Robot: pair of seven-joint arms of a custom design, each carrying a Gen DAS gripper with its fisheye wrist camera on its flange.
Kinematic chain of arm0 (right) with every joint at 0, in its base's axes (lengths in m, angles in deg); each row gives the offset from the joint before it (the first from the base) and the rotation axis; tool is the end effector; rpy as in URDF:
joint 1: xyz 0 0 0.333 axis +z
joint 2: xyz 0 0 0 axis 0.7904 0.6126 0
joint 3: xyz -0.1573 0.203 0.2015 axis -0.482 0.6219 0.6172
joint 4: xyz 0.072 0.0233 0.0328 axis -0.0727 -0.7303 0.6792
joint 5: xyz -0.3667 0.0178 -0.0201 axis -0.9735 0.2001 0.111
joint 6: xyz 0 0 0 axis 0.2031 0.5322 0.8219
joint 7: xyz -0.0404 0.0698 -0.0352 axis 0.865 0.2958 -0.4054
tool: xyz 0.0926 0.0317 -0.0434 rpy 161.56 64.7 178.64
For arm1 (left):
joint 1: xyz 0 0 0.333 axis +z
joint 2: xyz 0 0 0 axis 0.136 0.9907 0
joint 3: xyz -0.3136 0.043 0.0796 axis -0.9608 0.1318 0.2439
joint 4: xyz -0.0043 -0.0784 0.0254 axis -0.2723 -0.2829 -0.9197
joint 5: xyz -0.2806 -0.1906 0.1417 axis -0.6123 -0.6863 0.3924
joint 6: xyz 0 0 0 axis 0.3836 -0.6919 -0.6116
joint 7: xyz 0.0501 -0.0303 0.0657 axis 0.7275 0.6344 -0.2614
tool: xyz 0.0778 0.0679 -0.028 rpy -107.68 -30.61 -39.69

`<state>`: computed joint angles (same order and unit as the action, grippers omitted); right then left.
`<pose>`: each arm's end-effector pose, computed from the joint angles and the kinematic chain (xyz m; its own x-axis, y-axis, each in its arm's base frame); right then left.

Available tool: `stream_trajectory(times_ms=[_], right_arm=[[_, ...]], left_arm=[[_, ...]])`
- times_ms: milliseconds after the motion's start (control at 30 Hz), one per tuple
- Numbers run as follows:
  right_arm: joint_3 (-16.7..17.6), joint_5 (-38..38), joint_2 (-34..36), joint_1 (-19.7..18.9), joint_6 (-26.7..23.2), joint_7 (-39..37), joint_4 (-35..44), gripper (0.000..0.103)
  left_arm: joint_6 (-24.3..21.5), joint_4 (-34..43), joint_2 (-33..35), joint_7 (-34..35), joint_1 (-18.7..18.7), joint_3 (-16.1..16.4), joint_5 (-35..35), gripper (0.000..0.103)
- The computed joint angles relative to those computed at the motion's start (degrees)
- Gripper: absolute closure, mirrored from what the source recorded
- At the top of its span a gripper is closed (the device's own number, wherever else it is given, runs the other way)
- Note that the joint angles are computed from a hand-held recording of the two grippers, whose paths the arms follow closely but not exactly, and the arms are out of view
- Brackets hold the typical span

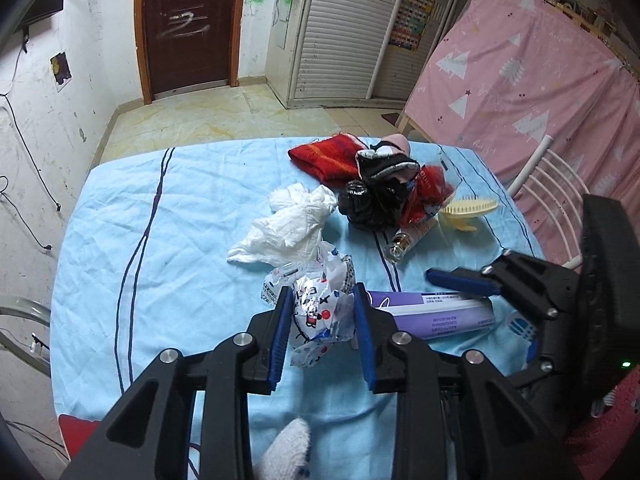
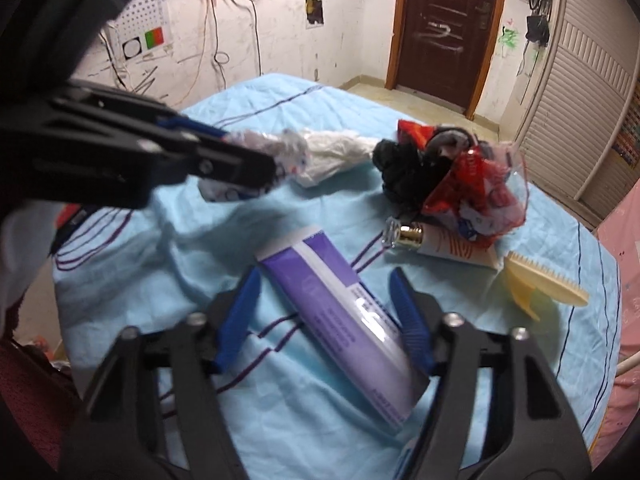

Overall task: Collect trash
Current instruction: 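Grasp the white printed plastic bag with the left tool while the right tool grasps the purple tube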

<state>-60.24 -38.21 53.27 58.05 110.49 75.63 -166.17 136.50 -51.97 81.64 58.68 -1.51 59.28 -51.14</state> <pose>0.5663 0.0455 0.4949 0.7025 -0.7114 0.0226 -0.5354 -0.5491 -0.6417 0.5714 -0.2191 0.5616 -0.1794 -0.9675 0.1779 -0.8283 0.0511 -0.5579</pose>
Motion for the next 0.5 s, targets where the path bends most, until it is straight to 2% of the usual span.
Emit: stream_trajectory(times_ms=[100,267,500], right_arm=[[0.0,-0.8,0.2,0.0,-0.3,0.2,0.0,0.053],[0.2,-0.3,-0.8,0.3,2.1,-1.0,-1.5,0.065],[-0.9,5.8,-2.1,-0.4,2.7,-3.1,-1.3,0.069]], left_arm=[[0.1,0.0,-0.2,0.1,0.0,-0.1,-0.1,0.082],[0.1,0.6,-0.1,-0.5,-0.5,-0.2,0.9,0.082],[0.4,1.5,-0.7,-2.9,-1.5,-0.2,4.1,0.082]])
